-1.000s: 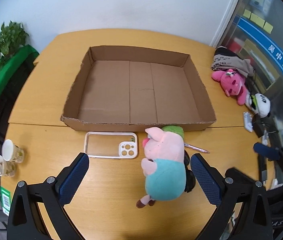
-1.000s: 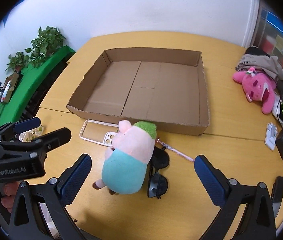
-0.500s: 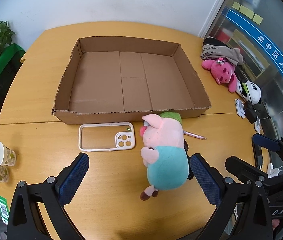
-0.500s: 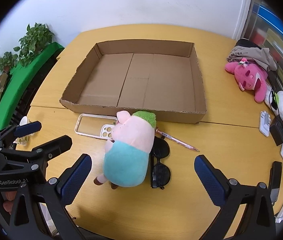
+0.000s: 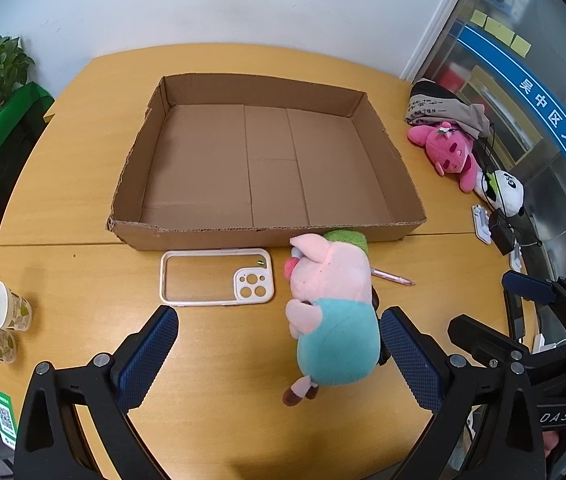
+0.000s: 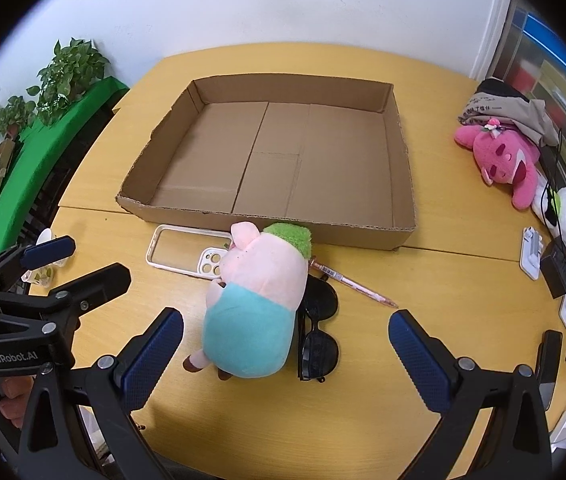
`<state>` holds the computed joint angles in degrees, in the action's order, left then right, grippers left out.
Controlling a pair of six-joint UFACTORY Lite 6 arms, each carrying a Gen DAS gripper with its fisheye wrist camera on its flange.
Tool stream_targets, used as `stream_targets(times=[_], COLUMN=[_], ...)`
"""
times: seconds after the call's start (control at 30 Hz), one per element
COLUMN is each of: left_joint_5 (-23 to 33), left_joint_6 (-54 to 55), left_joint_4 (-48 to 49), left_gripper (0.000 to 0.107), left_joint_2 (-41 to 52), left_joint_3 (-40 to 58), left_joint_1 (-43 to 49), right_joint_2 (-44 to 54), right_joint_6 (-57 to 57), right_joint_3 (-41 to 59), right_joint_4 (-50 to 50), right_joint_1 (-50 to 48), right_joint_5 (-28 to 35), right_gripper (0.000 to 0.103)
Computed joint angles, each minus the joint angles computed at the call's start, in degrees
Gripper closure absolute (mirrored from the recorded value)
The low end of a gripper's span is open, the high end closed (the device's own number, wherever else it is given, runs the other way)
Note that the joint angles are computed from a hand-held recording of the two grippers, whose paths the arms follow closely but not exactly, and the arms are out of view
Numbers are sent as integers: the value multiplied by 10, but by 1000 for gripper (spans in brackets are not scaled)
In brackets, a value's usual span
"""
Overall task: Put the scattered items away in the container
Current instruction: 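Raise both tools and aim them at the plush pig beside the box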
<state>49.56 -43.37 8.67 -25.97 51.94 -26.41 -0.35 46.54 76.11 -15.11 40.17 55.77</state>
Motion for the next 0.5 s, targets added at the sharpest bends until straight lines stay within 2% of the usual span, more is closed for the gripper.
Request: stream_targets(times=[0.5], left_joint_5=[-8], left_joint_6=[-11], left_joint_4=[-18], left_gripper=[5], left_joint_2=[-15], left_joint_3=[-33], left_joint_1=[-9], right_joint_2=[-19], right_joint_6=[12], right_joint_3=[-29], right_joint_4=[7], right_joint_1=[6], right_joint_5=[6], right_gripper=[1])
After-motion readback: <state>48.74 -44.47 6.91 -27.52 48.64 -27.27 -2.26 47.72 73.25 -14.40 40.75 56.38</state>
